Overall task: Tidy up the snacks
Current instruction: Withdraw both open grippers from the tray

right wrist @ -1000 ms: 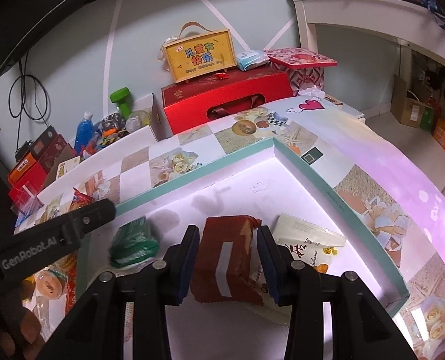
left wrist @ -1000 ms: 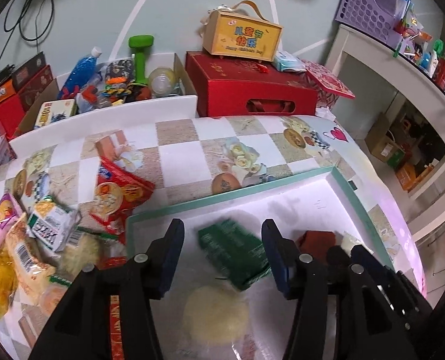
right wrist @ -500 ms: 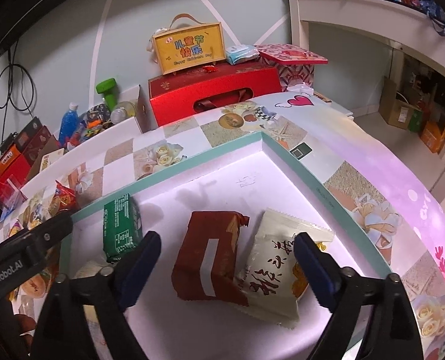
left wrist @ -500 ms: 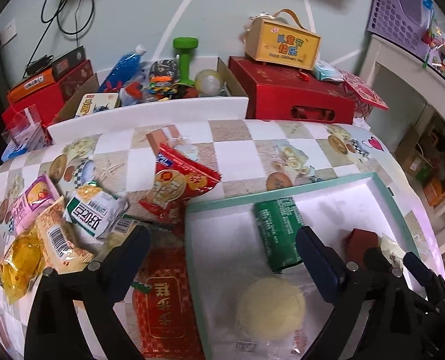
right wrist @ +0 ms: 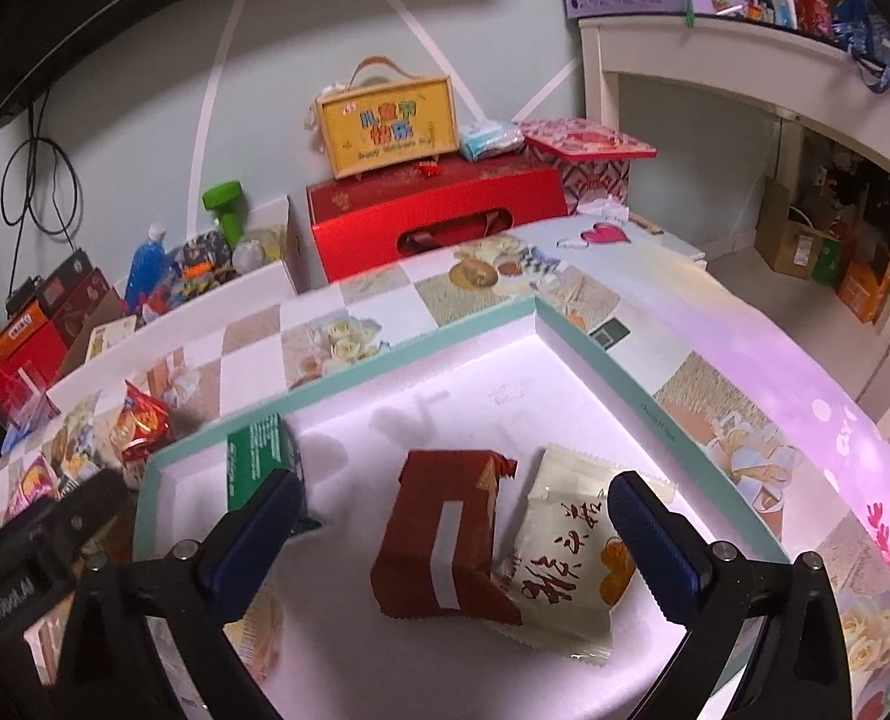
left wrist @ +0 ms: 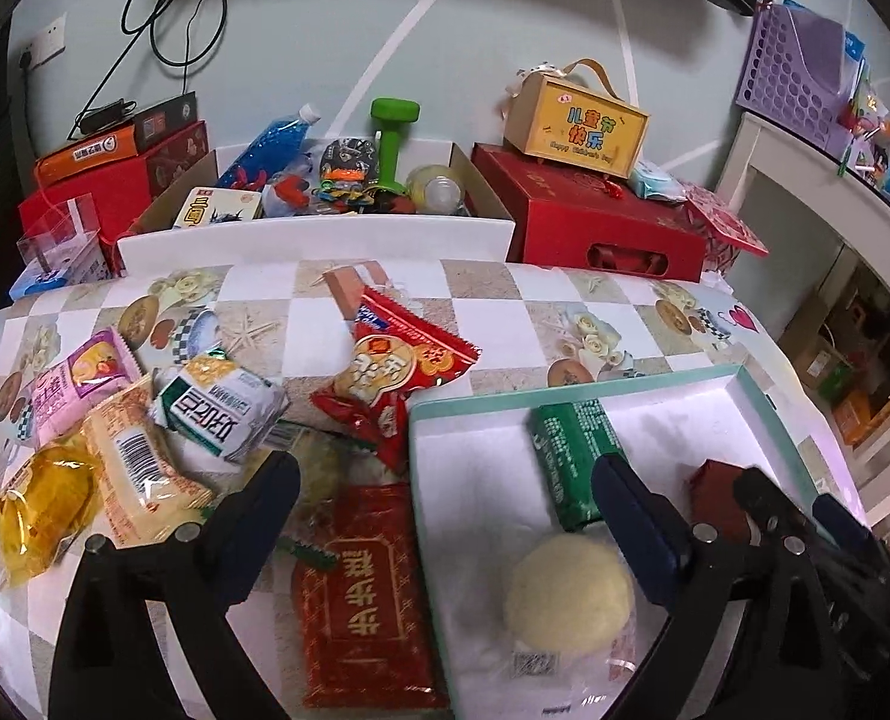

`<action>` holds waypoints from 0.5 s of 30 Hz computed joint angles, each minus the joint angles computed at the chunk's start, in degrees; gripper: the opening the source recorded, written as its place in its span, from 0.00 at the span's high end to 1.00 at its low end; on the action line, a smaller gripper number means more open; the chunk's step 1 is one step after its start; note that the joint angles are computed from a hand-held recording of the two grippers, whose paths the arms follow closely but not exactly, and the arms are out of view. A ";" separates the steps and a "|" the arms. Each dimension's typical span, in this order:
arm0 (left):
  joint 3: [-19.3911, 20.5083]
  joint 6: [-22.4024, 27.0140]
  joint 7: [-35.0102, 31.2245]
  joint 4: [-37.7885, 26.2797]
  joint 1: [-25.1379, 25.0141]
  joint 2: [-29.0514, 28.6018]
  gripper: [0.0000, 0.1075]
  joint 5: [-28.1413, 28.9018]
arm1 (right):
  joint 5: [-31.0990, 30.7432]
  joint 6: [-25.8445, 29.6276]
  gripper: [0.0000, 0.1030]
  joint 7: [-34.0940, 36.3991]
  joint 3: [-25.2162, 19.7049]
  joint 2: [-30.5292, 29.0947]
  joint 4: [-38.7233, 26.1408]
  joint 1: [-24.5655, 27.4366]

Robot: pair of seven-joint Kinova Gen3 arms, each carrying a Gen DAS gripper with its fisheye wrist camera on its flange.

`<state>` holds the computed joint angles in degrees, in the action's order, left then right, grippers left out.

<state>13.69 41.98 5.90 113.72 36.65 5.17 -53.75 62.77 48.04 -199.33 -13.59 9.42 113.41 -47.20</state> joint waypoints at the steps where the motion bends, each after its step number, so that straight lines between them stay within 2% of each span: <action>1: -0.04 -0.38 -0.07 0.66 -0.09 -0.72 0.09 0.08 | 0.36 0.43 0.00 -0.43 -0.06 -0.03 -0.07 -0.26; 6: 0.84 -2.13 -2.64 2.85 -2.17 -4.01 0.09 2.19 | -0.19 -1.28 0.00 -0.44 -0.32 -0.54 -0.43 0.08; 11: 3.17 3.66 -3.59 2.67 -2.93 -5.31 0.09 1.57 | -0.43 -0.95 0.00 0.21 -0.52 0.17 -1.90 -0.88; 15: 3.61 3.98 -4.73 4.66 -5.05 -8.42 0.09 3.08 | 1.93 0.86 0.00 -1.56 -0.73 0.84 -3.12 -3.02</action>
